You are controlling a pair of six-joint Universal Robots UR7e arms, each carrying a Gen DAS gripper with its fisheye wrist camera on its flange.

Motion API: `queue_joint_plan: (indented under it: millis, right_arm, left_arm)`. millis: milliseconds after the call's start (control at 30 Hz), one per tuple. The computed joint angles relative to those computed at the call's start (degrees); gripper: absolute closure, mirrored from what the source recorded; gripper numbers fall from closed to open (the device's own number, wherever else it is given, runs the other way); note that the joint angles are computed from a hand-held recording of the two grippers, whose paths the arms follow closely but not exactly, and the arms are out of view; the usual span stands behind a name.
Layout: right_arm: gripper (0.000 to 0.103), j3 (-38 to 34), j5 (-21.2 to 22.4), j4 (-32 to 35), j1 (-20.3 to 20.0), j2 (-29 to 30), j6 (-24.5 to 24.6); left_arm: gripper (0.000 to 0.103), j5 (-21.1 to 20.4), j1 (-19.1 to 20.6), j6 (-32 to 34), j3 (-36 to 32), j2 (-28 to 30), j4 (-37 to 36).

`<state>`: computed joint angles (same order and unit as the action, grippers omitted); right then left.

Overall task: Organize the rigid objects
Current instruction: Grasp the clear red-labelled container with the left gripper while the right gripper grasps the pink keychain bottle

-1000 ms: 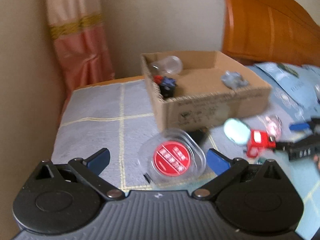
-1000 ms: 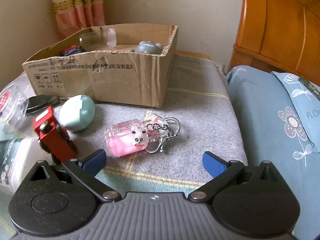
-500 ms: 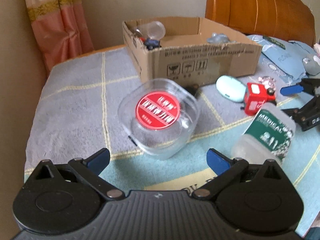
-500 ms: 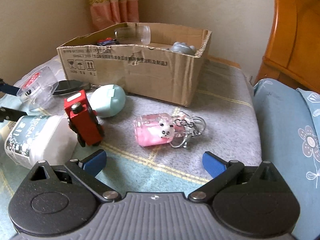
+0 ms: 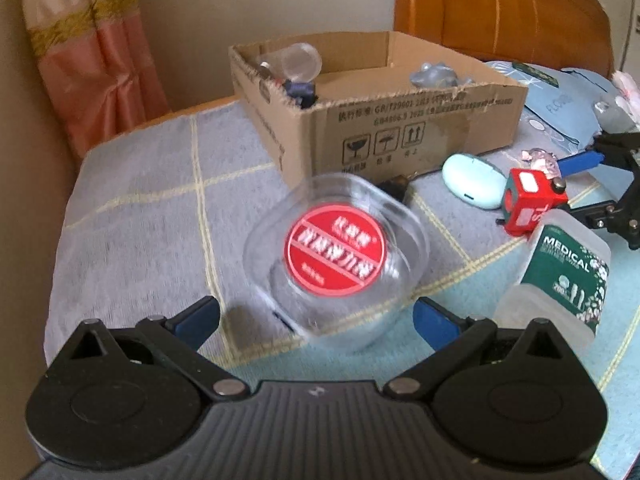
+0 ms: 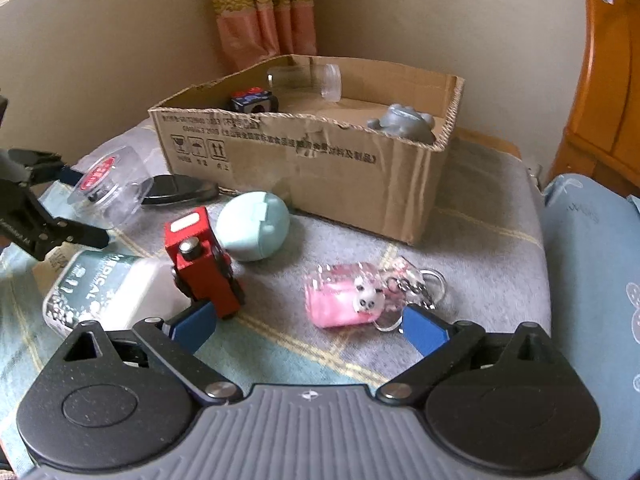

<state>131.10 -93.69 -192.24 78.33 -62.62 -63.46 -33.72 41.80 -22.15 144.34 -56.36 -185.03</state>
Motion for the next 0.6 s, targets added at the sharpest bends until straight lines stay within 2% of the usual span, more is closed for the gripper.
queue_joint_plan:
  millis: [167, 333, 600]
  right_arm:
    - [0.003, -1.12, -1.07, -1.46, 0.84, 1.29, -0.68]
    - [0.004, -2.64, -1.53, -0.14, 1.14, 1.65, -1.01]
    - [0.006, -3.99, -0.65, 10.00, 0.78, -1.22, 1.28]
  left_arm:
    - [0.001, -0.25, 0.14, 4.72, -1.14, 0.31, -0.51]
    - [0.001, -1.37, 0.70, 11.12, -2.38, 0.98, -1.85]
    - [0.004, -2.40, 0.02, 15.50, -2.94, 0.78, -2.02]
